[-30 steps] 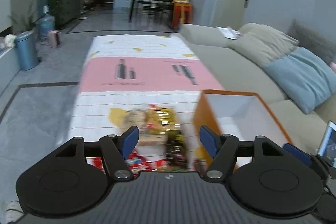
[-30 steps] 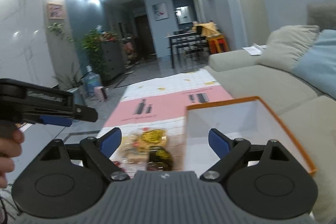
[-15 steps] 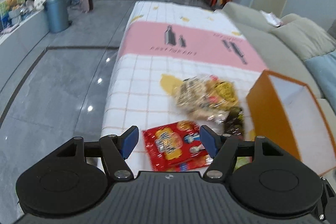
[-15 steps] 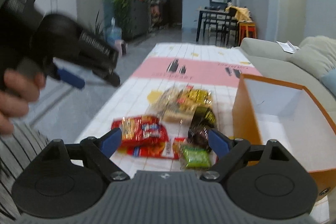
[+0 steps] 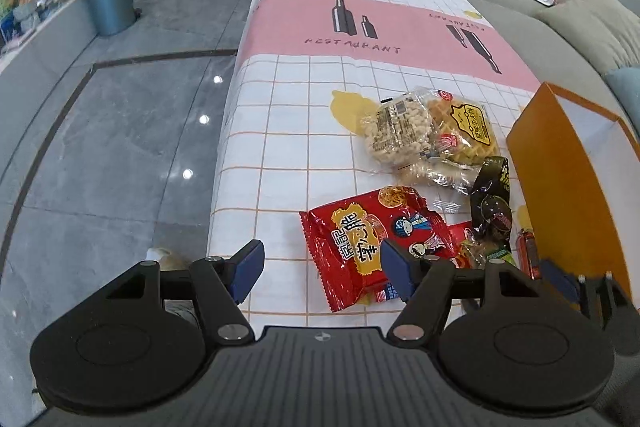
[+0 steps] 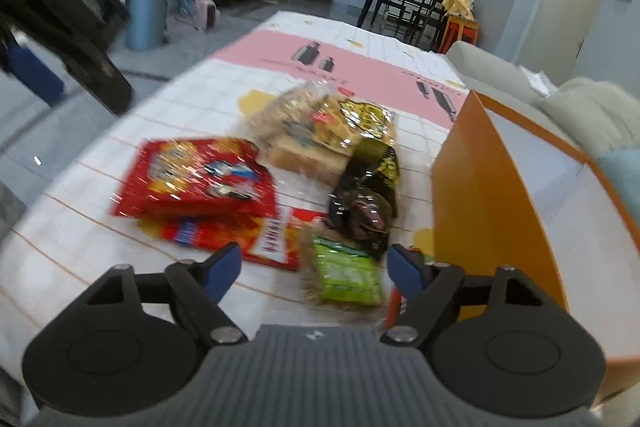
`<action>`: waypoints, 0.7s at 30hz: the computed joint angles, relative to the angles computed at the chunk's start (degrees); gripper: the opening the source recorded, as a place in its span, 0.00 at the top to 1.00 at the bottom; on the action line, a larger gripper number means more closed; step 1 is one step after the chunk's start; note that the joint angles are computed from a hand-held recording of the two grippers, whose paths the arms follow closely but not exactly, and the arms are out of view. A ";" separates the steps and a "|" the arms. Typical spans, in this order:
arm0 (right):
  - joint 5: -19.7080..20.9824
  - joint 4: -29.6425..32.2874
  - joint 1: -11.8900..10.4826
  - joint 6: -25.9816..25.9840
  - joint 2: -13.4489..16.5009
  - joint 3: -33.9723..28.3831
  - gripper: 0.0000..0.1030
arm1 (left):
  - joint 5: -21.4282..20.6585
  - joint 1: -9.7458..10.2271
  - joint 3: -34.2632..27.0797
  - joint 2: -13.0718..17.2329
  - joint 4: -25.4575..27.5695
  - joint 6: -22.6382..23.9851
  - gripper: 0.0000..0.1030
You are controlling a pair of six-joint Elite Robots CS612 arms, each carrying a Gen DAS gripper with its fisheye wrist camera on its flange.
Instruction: Organize snacks
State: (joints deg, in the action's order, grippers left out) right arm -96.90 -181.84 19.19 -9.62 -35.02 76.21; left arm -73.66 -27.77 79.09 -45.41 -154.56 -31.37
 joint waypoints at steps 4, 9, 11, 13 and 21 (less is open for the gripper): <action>-2.99 2.62 0.33 -2.77 1.53 -2.06 0.29 | -0.29 -0.29 -0.01 0.06 -0.89 1.57 0.24; -0.86 4.12 -0.41 1.34 1.76 -2.17 0.39 | -0.61 -0.38 -0.70 0.57 -0.55 2.78 0.24; -2.10 3.96 -0.37 2.02 1.99 -2.50 0.53 | -0.46 -0.43 -1.27 0.93 0.41 2.92 0.24; -0.57 4.63 -0.75 2.14 1.68 -2.41 0.56 | -0.64 -0.41 -1.65 1.19 0.97 2.83 0.24; 11.21 7.29 -3.01 9.84 -1.59 0.50 0.58 | -0.11 -0.80 -2.01 1.82 -0.59 4.05 0.24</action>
State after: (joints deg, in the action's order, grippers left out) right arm -85.69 -174.54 16.18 0.21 -36.60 76.71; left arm -73.77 -28.57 77.08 -43.59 -155.15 -27.33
